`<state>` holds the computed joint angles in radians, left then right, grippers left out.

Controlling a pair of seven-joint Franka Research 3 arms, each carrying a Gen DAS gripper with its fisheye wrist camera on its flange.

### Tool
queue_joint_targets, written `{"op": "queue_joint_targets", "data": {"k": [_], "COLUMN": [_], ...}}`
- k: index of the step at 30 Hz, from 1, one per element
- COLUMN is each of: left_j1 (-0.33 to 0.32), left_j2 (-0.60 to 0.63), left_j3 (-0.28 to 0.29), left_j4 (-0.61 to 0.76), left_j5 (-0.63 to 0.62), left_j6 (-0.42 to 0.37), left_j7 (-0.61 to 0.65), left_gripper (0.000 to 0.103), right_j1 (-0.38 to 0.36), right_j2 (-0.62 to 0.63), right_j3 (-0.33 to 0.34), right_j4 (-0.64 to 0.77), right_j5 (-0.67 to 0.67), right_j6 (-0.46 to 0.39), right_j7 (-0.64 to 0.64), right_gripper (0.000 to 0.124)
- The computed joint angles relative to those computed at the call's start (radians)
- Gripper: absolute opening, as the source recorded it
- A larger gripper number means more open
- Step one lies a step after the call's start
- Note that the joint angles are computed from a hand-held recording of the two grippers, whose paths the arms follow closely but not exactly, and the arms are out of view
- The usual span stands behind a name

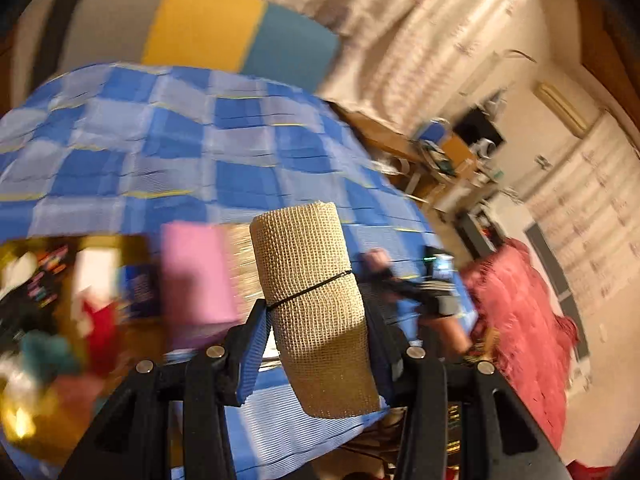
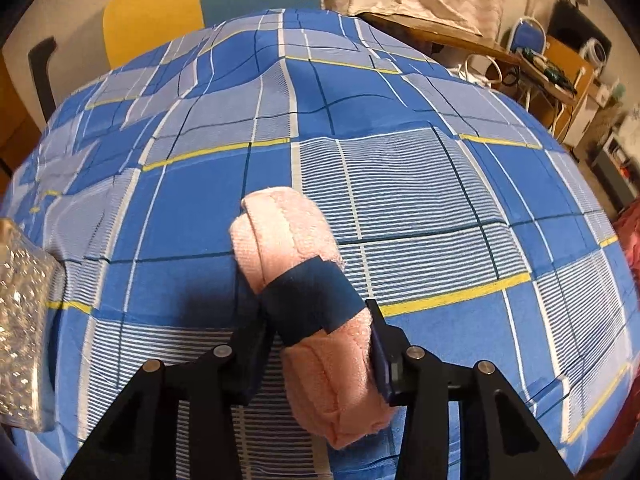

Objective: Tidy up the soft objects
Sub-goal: 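Carry the beige bandage into the gold tray with the left tool and release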

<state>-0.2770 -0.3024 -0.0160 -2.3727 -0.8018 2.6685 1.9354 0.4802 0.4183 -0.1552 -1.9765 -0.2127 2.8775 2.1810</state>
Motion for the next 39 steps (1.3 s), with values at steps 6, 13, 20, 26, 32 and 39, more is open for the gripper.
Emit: {"op": "queue_joint_targets", "data": {"k": [6, 13, 20, 26, 32, 39], "left_j1": [0.062, 0.111, 0.147, 0.142, 0.146, 0.086], "left_j2": [-0.041, 0.012, 0.086, 0.129, 0.092, -0.014], "left_j3": [0.047, 0.055, -0.006, -0.024, -0.043, 0.034], "left_j4": [-0.135, -0.207, -0.217, -0.192, -0.22, -0.275], "left_j5": [0.046, 0.16, 0.317, 0.331, 0.442, 0.267], "left_j6": [0.002, 0.007, 0.069, 0.051, 0.059, 0.079], "left_j7": [-0.042, -0.08, -0.137, -0.131, -0.208, -0.093], "left_gripper": [0.046, 0.046, 0.046, 0.049, 0.051, 0.052], "right_j1": [-0.021, 0.002, 0.036, 0.042, 0.075, 0.176], "right_j2": [-0.007, -0.009, -0.021, -0.029, -0.034, -0.061], "right_j3": [0.018, -0.007, -0.055, -0.068, -0.107, -0.222], "right_j4": [-0.018, -0.028, -0.047, -0.057, -0.064, -0.112], "right_j5": [0.056, 0.051, 0.018, 0.0, -0.042, -0.094], "right_j6": [0.027, 0.043, 0.069, 0.087, 0.12, 0.21], "right_j7": [-0.009, 0.011, 0.072, 0.098, 0.136, 0.215], "right_gripper": [0.044, 0.044, 0.044, 0.044, 0.044, 0.044]}}
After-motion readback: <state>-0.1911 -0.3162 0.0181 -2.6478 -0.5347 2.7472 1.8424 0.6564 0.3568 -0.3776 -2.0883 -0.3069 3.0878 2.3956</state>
